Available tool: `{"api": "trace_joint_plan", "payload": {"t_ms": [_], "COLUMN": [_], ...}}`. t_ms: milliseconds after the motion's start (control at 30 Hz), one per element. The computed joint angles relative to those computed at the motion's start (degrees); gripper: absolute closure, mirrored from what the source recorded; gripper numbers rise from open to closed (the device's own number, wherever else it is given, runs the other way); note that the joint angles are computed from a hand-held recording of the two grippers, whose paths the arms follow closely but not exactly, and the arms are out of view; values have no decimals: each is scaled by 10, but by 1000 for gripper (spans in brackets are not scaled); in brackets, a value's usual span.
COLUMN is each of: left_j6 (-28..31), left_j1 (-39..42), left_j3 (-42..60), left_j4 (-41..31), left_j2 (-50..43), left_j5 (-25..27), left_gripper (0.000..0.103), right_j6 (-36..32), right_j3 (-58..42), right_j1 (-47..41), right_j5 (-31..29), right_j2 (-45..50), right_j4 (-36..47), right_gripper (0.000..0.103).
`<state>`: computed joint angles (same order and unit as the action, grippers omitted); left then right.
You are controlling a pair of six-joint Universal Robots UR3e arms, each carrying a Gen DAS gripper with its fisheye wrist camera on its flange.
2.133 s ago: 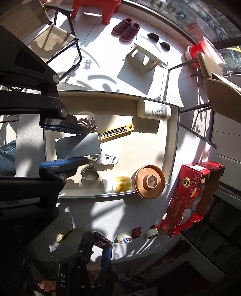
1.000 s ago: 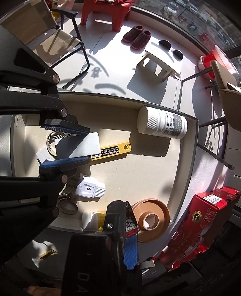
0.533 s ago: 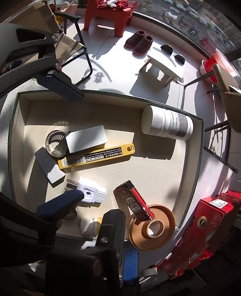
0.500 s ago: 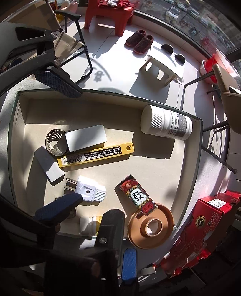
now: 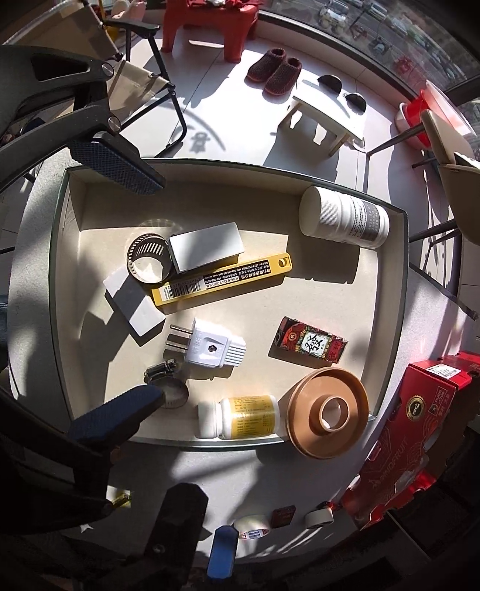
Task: Organize rigid objects
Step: 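Move left tool toward the tape roll while right tool moves to the yellow utility knife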
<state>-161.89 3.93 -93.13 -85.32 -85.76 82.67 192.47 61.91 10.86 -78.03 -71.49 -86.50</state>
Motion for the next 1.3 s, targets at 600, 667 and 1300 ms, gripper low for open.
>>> {"api": "trace_joint_plan", "payload": {"t_ms": [600,667,1300], "left_j6": [33,23,-83], "left_j1": [-278,-293,-333], "left_j3": [135,147,214], "left_j4": [-98,-113,-150], "left_j2": [-74,-85,-128], "left_j5": [-15,-22,33], "left_gripper": [0,0,0], "right_j6": [-152,-158,-243], "right_j3": [566,580,618], "right_j1": [-398,-349,-479], "right_j5": [-91,-116,-216], "right_j2": [-583,-582,-452], "right_j4": [162,139,-106], "right_gripper": [1,1,1]}}
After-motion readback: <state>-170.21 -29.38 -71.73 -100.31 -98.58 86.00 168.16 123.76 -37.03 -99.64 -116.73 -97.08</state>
